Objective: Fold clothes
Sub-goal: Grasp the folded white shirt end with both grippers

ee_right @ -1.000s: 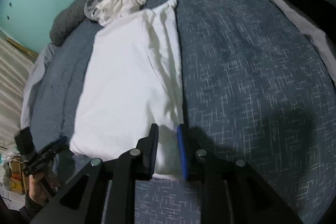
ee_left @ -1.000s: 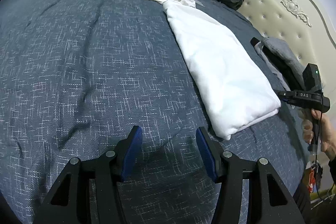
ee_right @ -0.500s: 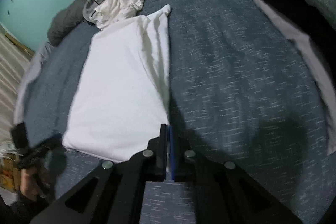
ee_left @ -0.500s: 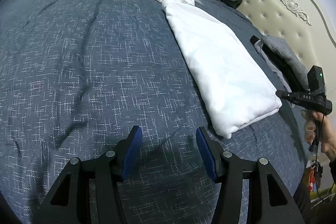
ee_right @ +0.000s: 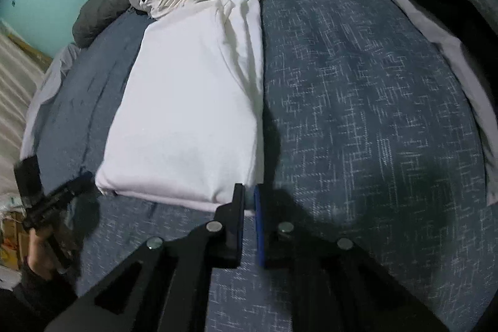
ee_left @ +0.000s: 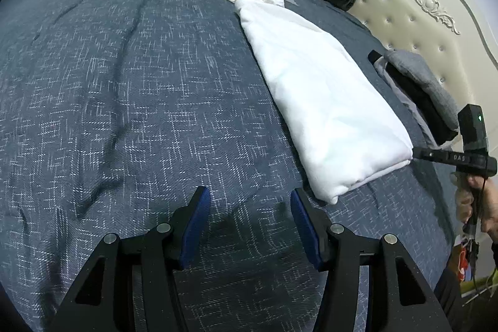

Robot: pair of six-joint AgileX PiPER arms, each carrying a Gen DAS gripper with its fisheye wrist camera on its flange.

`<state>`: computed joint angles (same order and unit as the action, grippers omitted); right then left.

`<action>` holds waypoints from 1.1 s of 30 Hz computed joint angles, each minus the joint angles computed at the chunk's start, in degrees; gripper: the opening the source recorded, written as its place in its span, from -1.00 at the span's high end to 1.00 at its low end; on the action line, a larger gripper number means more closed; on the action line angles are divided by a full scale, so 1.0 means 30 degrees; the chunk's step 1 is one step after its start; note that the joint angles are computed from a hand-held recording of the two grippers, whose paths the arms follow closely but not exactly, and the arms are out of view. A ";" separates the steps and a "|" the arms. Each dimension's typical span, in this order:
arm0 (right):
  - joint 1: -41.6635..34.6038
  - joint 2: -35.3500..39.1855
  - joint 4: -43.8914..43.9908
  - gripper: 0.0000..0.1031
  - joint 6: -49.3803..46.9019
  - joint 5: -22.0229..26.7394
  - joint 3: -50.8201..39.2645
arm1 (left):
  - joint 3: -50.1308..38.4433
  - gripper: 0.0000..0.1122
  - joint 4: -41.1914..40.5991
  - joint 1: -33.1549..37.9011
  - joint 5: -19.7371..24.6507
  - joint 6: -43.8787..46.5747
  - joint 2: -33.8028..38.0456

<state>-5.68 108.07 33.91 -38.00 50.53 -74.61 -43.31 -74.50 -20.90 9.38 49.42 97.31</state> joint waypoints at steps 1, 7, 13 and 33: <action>-0.0047 -0.0080 -0.0038 0.92 -0.0155 -0.0172 0.0114 | -0.0013 -0.03 0.0001 0.0009 0.0009 0.0014 0.0021; -0.0294 0.0029 -0.0145 0.93 -0.0856 -0.0533 0.0088 | -0.0185 -0.03 0.0243 0.0021 0.0068 -0.0191 0.0217; -0.0676 0.0310 0.0466 0.92 -0.1232 0.0176 0.0134 | -0.0670 -0.03 -0.0175 0.0278 0.1113 -0.0021 0.0365; -0.0388 0.2875 0.0776 -0.30 0.1893 0.3705 -0.4816 | -0.7219 -0.41 0.7072 -0.0536 0.5398 -1.1705 0.4495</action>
